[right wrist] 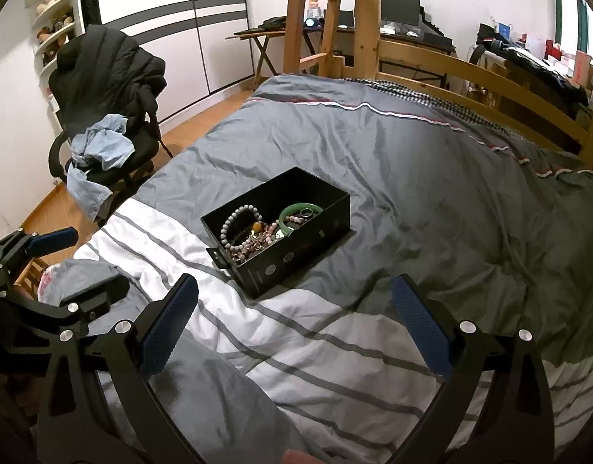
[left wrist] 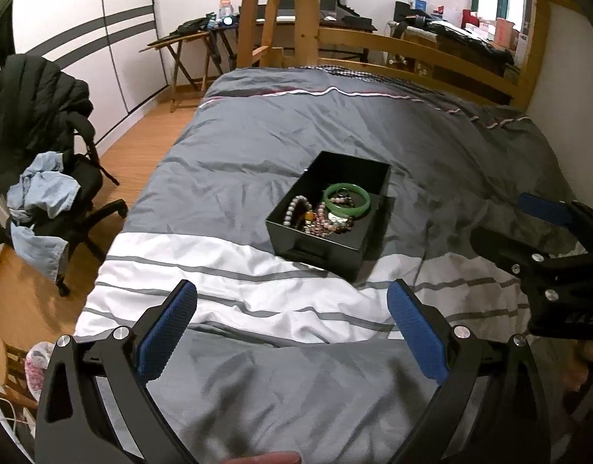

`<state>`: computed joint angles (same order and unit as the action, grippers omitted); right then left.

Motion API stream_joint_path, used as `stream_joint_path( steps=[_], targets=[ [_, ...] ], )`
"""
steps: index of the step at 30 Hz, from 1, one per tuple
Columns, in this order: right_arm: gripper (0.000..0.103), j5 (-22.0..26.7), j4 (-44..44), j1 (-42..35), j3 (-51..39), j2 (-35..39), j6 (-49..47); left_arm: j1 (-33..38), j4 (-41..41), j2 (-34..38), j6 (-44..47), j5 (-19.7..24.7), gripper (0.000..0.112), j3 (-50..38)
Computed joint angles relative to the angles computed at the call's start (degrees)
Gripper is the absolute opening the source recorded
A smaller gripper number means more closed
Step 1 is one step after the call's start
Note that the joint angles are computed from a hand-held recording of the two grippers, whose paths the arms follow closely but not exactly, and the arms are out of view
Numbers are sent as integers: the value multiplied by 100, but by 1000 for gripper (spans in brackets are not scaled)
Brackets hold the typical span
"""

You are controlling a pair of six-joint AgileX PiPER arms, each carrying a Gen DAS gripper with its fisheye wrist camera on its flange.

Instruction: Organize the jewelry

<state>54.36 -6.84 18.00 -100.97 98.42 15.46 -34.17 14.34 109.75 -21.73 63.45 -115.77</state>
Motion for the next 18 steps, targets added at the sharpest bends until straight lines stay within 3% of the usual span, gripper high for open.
stream_joint_path(
  steps=[18],
  targets=[
    [99, -155, 272, -181, 230, -54, -167, -173, 5, 108, 21, 98, 97, -103]
  ],
)
